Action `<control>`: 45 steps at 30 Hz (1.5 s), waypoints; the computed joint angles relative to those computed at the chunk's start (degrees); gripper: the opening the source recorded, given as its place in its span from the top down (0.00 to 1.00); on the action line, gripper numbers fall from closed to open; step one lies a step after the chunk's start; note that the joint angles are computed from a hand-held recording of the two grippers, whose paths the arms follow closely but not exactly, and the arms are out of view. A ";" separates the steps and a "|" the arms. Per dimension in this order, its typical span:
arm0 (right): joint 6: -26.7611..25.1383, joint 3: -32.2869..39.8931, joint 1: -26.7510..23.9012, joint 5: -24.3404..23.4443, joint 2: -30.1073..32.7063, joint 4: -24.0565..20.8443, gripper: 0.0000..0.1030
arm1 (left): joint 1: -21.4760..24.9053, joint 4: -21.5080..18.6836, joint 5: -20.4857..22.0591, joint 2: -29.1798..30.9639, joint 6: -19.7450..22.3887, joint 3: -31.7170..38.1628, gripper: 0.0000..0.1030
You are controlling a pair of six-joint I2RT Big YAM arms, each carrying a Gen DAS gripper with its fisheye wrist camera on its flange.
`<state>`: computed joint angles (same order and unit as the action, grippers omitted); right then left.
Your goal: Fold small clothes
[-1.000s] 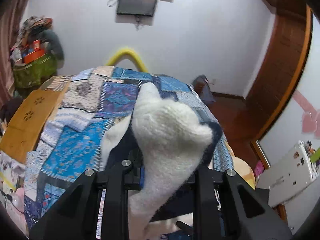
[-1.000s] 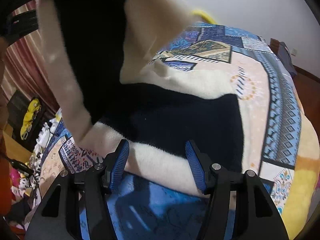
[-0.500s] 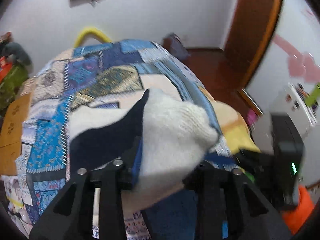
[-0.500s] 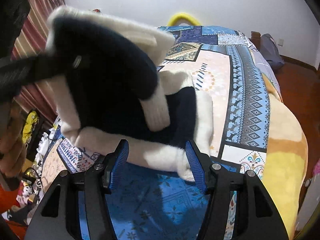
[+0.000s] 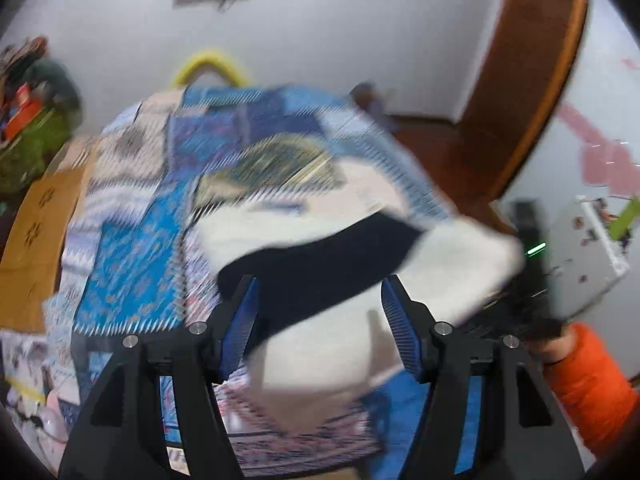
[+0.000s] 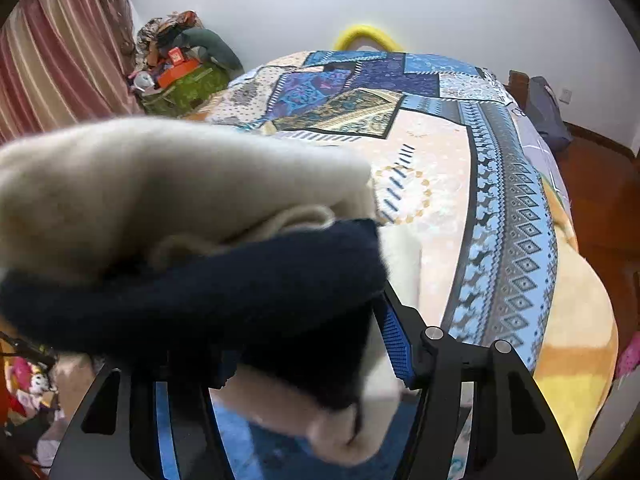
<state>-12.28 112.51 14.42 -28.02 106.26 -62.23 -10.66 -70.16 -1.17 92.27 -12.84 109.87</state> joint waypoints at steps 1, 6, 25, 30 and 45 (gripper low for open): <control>0.02 0.69 0.06 0.54 0.70 -0.06 0.46 | 0.54 -0.83 0.30 0.76 -0.29 -0.21 0.40; -1.23 2.90 -0.07 2.48 2.86 1.10 0.46 | 2.47 -0.38 4.36 1.26 -0.49 -5.82 0.40; -0.77 10.00 -0.83 13.86 4.38 6.85 0.46 | 2.58 4.31 5.05 -2.00 0.23 -11.09 0.39; 0.16 10.29 -2.10 8.87 2.34 1.92 0.44 | 2.00 5.31 3.80 -4.20 -1.04 -11.94 0.39; 1.47 -4.16 -0.38 -3.93 -8.17 0.80 0.41 | -0.50 4.89 1.70 -10.19 0.80 -19.34 0.36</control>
<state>-10.82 108.34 14.04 -31.96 98.09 -61.43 -11.16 -65.28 0.53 82.08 -12.03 90.53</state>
